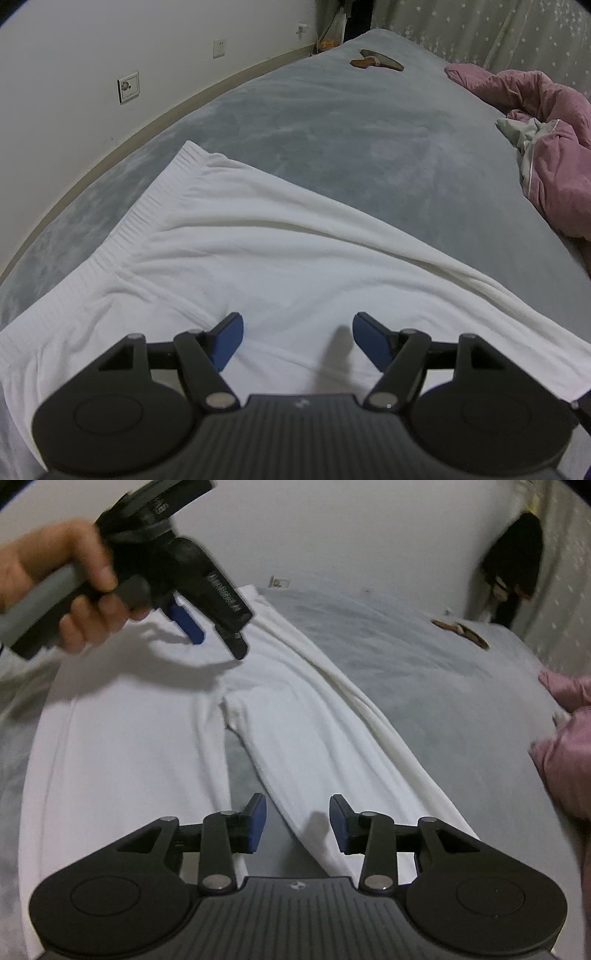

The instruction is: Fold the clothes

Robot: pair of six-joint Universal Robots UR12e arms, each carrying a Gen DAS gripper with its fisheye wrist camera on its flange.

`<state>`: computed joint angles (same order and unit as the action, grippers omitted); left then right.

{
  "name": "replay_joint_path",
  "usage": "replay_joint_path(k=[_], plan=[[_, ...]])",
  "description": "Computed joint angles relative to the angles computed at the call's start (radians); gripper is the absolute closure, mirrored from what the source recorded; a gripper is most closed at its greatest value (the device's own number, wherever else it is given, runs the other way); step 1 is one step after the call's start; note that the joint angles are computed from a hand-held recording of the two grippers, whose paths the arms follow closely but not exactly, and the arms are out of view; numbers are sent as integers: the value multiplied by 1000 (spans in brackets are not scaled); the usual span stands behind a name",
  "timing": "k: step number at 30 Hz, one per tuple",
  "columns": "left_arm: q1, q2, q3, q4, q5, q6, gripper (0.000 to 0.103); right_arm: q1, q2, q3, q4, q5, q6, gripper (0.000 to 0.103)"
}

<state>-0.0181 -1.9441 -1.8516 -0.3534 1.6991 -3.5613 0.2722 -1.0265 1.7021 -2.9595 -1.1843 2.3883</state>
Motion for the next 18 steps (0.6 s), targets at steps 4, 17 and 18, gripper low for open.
replay_joint_path(k=[4, 17, 18], plan=[[2, 0, -1, -1, -5, -1, 34, 7, 14, -12, -15, -34, 29, 99], [11, 7, -7, -3, 3, -36, 34, -6, 37, -52, -22, -42, 194, 100], [12, 8, -7, -2, 2, -37, 34, -7, 36, -52, -15, -35, 192, 100]])
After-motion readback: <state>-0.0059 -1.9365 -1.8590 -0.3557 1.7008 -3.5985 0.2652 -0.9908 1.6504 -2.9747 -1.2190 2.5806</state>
